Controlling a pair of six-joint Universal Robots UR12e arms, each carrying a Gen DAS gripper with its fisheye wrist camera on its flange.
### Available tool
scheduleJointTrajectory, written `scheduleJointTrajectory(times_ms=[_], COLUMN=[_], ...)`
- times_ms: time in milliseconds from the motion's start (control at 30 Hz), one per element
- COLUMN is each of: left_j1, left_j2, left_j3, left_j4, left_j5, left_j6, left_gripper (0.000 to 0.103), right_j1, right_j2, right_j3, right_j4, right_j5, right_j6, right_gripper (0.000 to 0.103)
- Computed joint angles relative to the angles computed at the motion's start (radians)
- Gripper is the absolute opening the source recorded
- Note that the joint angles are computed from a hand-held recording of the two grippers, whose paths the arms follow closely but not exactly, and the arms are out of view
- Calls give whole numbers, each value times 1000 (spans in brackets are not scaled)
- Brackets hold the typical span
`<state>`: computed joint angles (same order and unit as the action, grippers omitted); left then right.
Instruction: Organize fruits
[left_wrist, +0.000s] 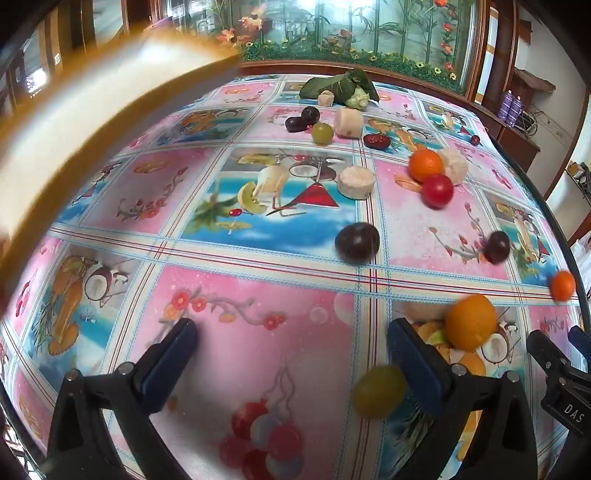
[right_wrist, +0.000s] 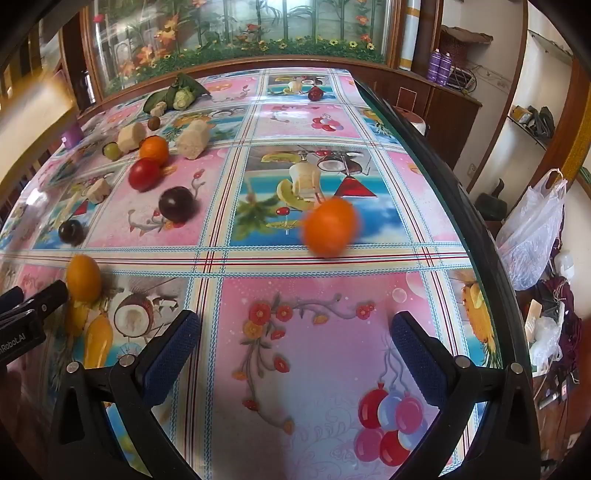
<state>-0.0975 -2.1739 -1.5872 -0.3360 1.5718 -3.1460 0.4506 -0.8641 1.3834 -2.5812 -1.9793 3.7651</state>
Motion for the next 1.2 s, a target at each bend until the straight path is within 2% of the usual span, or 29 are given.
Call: scheduleJointTrajectory(times_ms=[1000, 1133, 1200], left_j1=[0, 7, 12], left_j2=[0, 2, 6], left_j3=[0, 1, -1], left_j4=[0, -12, -22], left_j5=[-1, -24, -41], left_j6=[0, 33, 54], left_gripper=[103, 103, 103], right_j1=[0, -2, 6], right_j2=[1, 3, 1], right_j3=[-6, -25, -23], right_j4=[16, 58, 37], right_j5=[-2, 29, 20], right_j6=[8, 8, -4], right_gripper=[103, 103, 103])
